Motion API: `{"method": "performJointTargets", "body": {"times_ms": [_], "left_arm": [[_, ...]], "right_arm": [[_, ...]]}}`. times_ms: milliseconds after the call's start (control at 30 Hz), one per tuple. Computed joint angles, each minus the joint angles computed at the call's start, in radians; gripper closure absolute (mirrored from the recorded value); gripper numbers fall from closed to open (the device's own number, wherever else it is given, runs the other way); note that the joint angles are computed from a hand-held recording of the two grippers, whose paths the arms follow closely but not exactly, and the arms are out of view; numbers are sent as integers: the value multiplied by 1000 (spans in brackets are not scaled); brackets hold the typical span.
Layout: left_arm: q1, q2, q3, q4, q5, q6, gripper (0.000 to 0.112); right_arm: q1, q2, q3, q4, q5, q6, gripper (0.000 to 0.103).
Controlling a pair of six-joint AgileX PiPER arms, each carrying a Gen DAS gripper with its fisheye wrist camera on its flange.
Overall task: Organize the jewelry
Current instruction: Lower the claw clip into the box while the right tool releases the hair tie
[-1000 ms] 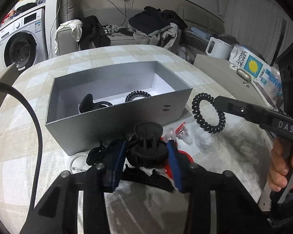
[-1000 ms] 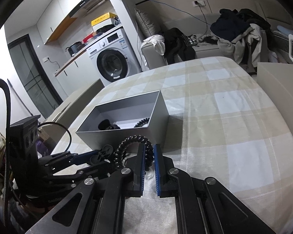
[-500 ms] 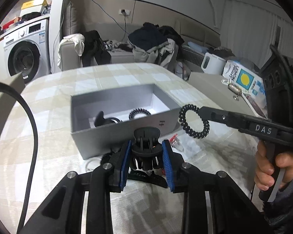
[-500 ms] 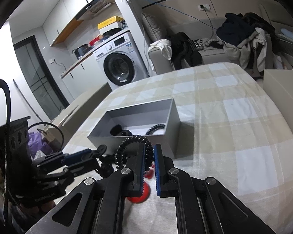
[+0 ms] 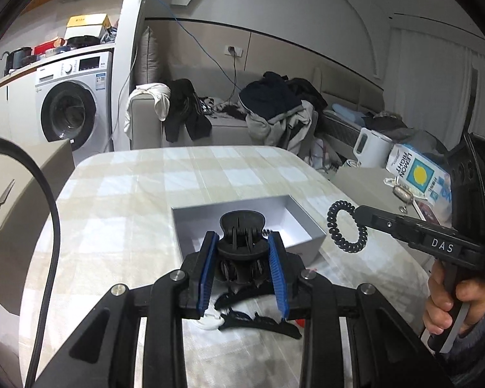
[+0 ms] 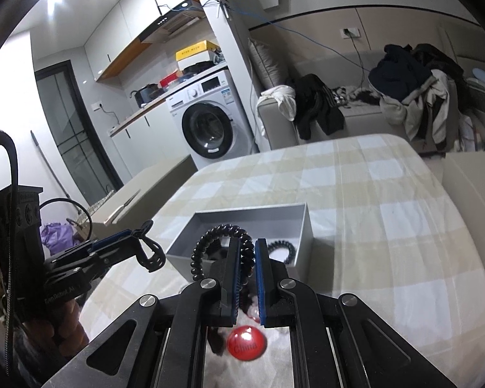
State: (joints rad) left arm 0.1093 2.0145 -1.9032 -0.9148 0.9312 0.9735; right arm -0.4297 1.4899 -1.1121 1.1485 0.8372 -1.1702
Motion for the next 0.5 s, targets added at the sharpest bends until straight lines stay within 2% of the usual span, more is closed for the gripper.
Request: {"method": "performJointTargets", "body": {"times_ms": [500], "left_arm": [[2, 66, -116, 2, 3, -42, 87]], "right_arm": [[37, 41, -100, -6, -37, 45, 95]]}}
